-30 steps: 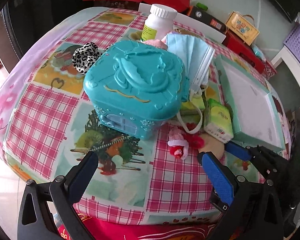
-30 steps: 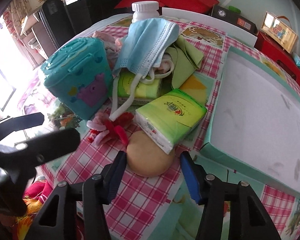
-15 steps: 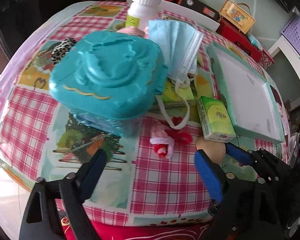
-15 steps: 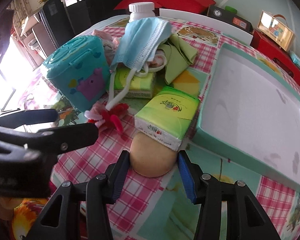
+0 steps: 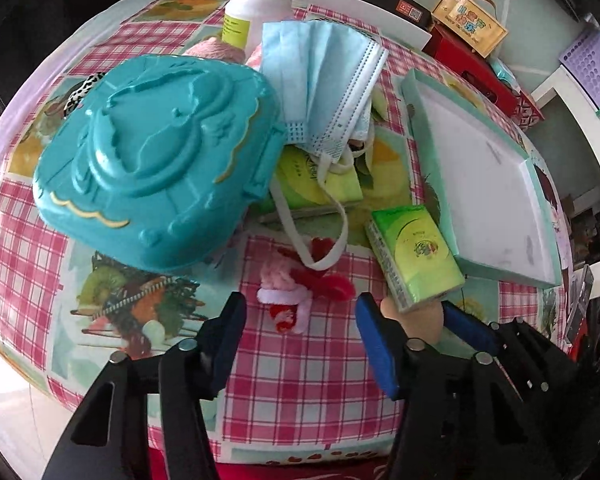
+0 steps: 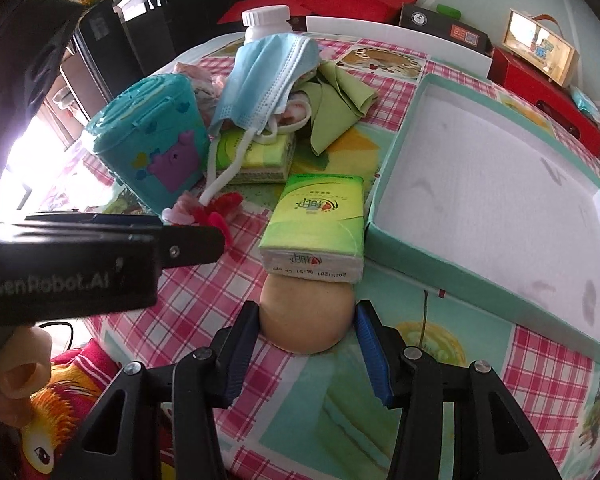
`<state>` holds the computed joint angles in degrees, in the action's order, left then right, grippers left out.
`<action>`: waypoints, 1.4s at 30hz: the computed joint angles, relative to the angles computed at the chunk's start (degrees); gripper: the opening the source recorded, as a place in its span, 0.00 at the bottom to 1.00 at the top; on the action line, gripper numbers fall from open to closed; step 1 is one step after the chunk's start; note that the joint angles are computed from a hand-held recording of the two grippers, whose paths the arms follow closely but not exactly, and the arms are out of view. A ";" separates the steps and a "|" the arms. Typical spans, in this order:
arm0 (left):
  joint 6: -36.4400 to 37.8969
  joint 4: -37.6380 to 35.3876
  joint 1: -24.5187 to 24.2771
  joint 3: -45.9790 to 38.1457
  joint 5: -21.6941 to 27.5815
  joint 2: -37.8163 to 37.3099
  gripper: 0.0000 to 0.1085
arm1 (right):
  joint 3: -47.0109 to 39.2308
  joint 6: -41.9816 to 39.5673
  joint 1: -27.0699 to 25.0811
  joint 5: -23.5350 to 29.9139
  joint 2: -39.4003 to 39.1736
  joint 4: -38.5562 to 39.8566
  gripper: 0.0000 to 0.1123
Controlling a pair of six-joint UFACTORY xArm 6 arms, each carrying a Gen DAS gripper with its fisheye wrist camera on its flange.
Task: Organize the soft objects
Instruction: 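Close the right gripper on the tan bun while the left gripper grasps the flower tie, then lift and carry the bun and flower tie over the white tray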
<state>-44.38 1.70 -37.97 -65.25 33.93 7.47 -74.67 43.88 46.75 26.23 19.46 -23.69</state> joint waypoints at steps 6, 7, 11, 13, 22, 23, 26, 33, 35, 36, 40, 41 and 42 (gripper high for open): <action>2.24 -4.00 0.39 -2.45 -0.32 2.93 0.20 | 0.24 0.02 -0.11 -0.43 -0.08 0.21 0.47; 2.46 -4.52 0.42 -2.28 -0.67 2.90 0.19 | 0.35 0.05 -0.13 -0.55 -0.13 0.27 0.47; 2.93 -5.67 0.41 -2.32 -1.69 3.32 0.16 | 0.42 -0.02 -0.20 -0.81 -0.11 0.61 0.47; 2.94 -5.70 0.38 -1.77 -2.04 2.89 0.15 | 0.45 -0.17 -0.26 -0.83 -0.12 0.79 0.47; 0.39 -3.00 0.11 2.73 -3.08 -1.43 0.15 | 1.71 -2.97 -0.41 -1.24 -1.82 5.35 0.46; -0.21 -2.41 0.04 3.16 -2.85 -2.04 0.15 | 2.17 -3.14 -0.41 -1.68 -2.38 5.73 0.46; -1.11 -1.93 -0.08 4.39 -2.82 -3.67 0.15 | 3.16 -2.37 -0.29 -2.64 -3.93 4.72 0.45; -3.53 1.26 -0.14 5.98 -2.63 -7.37 0.15 | 3.60 0.02 0.11 -3.01 -6.27 0.65 0.45; -4.16 2.24 -0.10 6.40 -2.39 -8.48 0.15 | 3.96 0.49 0.10 -3.17 -6.68 0.07 0.45; -4.44 2.72 -0.13 6.56 -2.41 -8.97 0.15 | 4.22 0.45 -0.03 -3.49 -6.84 0.10 0.45; -5.21 4.32 -0.34 7.22 -1.87 -11.07 0.15 | 5.47 2.08 -0.41 -4.46 -7.86 -1.15 0.45; -5.54 4.71 -0.45 7.22 -1.67 -11.48 0.15 | 5.67 2.84 -0.48 -4.69 -8.19 -1.92 0.45; -5.77 5.02 -0.53 7.21 -1.57 -11.66 0.15 | 5.90 3.48 -0.52 -4.77 -8.61 -2.59 0.45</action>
